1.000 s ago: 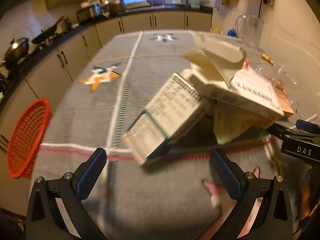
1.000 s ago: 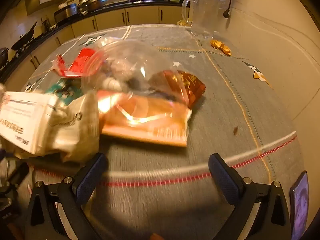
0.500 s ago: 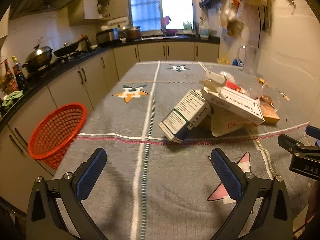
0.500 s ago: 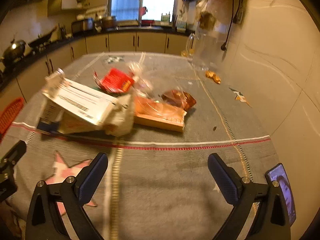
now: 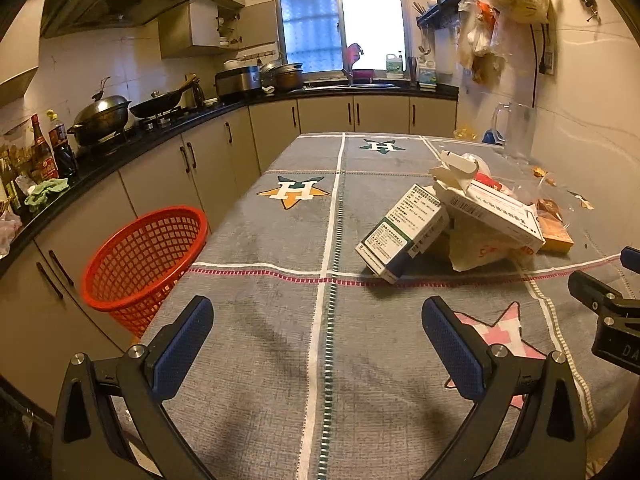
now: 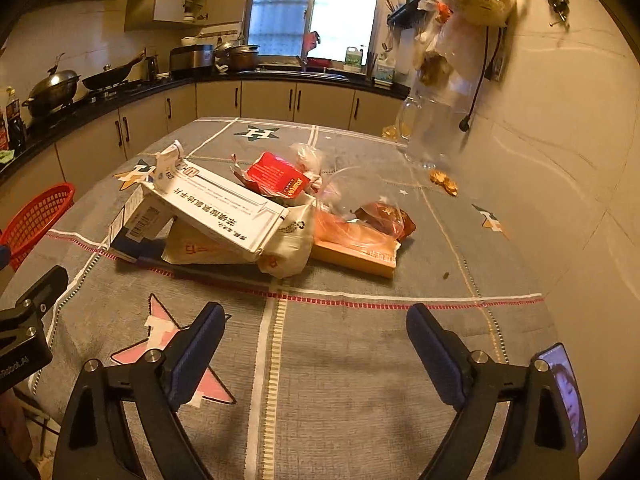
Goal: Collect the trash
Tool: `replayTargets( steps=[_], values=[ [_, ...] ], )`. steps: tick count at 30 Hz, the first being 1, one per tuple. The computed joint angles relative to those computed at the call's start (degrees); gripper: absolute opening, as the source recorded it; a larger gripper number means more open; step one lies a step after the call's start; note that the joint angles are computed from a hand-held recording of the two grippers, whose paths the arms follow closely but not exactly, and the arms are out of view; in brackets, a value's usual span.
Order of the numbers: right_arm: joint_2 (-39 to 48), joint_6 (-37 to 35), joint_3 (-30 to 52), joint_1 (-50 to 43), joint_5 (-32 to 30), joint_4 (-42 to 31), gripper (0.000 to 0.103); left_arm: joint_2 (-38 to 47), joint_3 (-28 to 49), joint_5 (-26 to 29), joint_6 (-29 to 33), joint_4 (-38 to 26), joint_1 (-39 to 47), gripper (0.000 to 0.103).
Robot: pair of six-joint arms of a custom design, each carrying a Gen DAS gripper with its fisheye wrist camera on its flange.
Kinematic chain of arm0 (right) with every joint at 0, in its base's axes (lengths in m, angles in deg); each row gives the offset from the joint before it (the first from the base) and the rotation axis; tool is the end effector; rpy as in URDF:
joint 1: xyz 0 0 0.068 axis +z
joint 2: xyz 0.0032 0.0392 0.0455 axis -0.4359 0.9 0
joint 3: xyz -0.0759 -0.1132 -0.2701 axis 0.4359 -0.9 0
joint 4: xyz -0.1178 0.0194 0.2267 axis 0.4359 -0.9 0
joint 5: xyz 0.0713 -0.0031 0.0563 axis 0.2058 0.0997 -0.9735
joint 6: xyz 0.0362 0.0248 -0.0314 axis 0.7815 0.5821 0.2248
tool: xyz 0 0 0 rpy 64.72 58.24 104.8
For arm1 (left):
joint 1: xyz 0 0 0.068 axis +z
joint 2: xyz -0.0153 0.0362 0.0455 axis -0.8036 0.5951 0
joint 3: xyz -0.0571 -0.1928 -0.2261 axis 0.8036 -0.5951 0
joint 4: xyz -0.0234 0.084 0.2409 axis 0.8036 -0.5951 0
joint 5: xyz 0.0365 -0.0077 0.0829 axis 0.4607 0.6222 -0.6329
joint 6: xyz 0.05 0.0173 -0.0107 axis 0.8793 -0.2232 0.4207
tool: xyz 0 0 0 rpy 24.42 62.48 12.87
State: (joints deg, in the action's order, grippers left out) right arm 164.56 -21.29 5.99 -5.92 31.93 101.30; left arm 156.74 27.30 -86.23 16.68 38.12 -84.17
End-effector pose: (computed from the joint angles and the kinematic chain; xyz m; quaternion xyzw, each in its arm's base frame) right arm 0.2979 0.0942 0.1552 -0.0029 0.9076 -0.0644 0.4149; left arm 0.2977 -0.1567 0.1329 0.0010 0.8855 0.0458 0.4624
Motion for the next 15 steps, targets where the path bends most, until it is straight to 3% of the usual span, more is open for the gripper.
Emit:
replayTargets(
  steps=[15],
  values=[
    [-1.35, -1.32, -2.64, 2.47, 1.77, 3.33, 0.088, -0.12, -0.95, -2.14, -0.06, 1.24, -1.15, 0.103]
  ],
)
